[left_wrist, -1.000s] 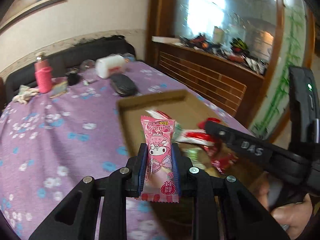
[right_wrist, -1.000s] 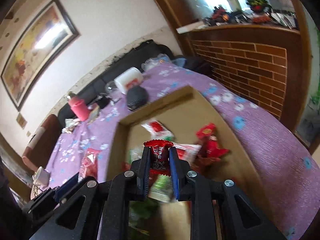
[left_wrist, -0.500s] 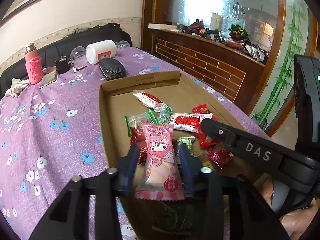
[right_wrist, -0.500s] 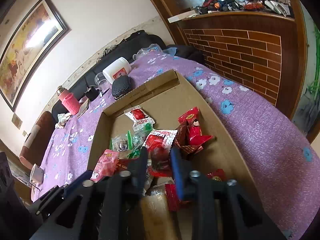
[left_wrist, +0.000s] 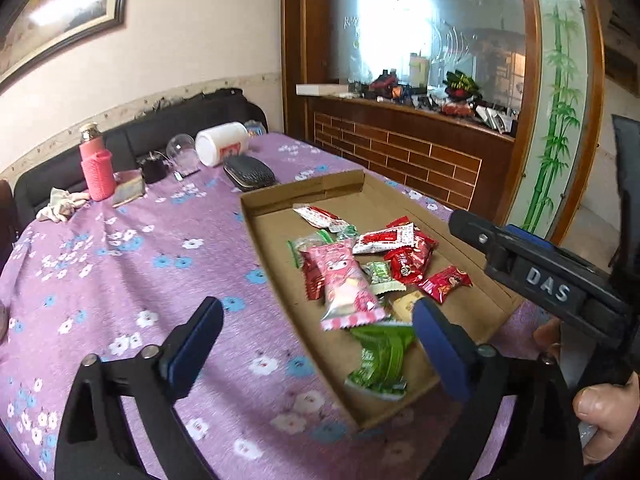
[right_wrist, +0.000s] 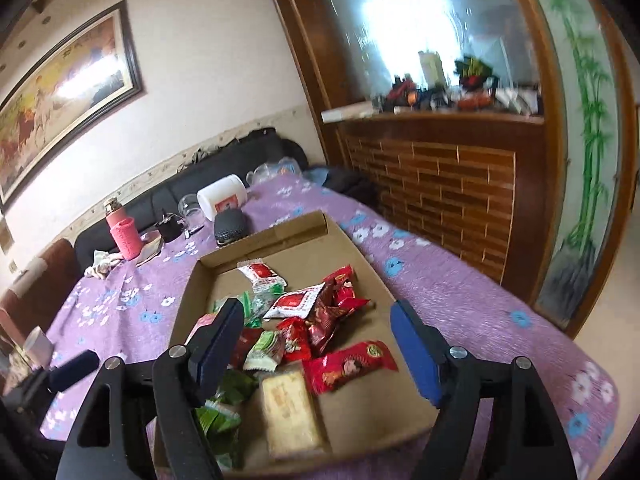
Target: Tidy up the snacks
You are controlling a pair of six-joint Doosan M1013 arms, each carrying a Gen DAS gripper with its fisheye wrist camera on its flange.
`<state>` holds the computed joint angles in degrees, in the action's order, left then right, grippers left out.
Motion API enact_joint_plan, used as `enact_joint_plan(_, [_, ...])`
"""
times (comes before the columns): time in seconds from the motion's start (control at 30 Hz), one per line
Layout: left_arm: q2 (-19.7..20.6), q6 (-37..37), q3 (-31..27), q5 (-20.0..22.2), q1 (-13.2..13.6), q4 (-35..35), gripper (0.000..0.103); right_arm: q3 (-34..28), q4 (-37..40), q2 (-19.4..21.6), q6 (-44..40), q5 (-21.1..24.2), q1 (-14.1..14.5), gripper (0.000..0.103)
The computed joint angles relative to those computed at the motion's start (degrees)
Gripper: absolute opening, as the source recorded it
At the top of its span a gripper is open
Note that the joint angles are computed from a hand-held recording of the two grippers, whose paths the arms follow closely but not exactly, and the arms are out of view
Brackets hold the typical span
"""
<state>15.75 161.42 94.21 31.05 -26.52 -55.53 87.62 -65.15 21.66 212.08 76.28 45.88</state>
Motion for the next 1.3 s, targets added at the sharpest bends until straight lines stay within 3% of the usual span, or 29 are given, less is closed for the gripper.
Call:
enact_joint_plan(0.07, [-0.2, 0.4, 0.5, -2.0, 0.1, 0.0, 0.103, -1.6, 0.3, 1.1, -1.1, 3.0, 0.6, 0.094])
enact_joint_plan(0.13, [-0.2, -1.1, 0.9, -4.8, 0.1, 1.2, 0.103, -3.1, 0.4, 2.2, -1.5, 5.3, 1.2, 0.094])
enact_joint_plan(0.2, [0.2, -7.9, 0.2, -6.0, 0.0, 6.9, 0.103, -4.0, 1.6, 2.8, -3.1, 5.8, 1.1, 0.099])
enact_joint_plan(0.3, [1.3, -22.9, -1.9, -4.9, -0.5, 20.8, 0.103, -4.8, 4.8, 3.3, -3.9, 6.0, 0.6, 0.099])
enact_joint_plan(0.43, [2.2, -26.3, -3.2, -2.4, 0.1, 22.5, 0.103, -5.1, 6.3, 3.5, -2.9, 7.2, 0.6, 0.099])
enact_joint_plan(0.53, [2.6, -32.8, -4.2, -1.7, -0.4, 28.6, 0.103, -5.5, 7.2, 3.7, -3.5, 7.6, 0.5, 0.099])
enact_joint_plan(0.67, [2.5, -35.6, -4.2, -1.6, -0.8, 31.8, 0.103, -5.8, 7.4, 3.9, -4.4, 7.7, 0.4, 0.099])
enact_joint_plan(0.93, [1.7, -41.6, -2.9, -5.5, -1.9, 39.6, 0.103, -5.3, 6.8, 3.6, -3.4, 7.1, 0.6, 0.099])
enact_joint_plan(1.3, [1.5, -42.7, -2.4, -6.4, -2.2, 41.5, 0.103, -5.2, 6.8, 3.5, -3.5, 6.8, 0.5, 0.099])
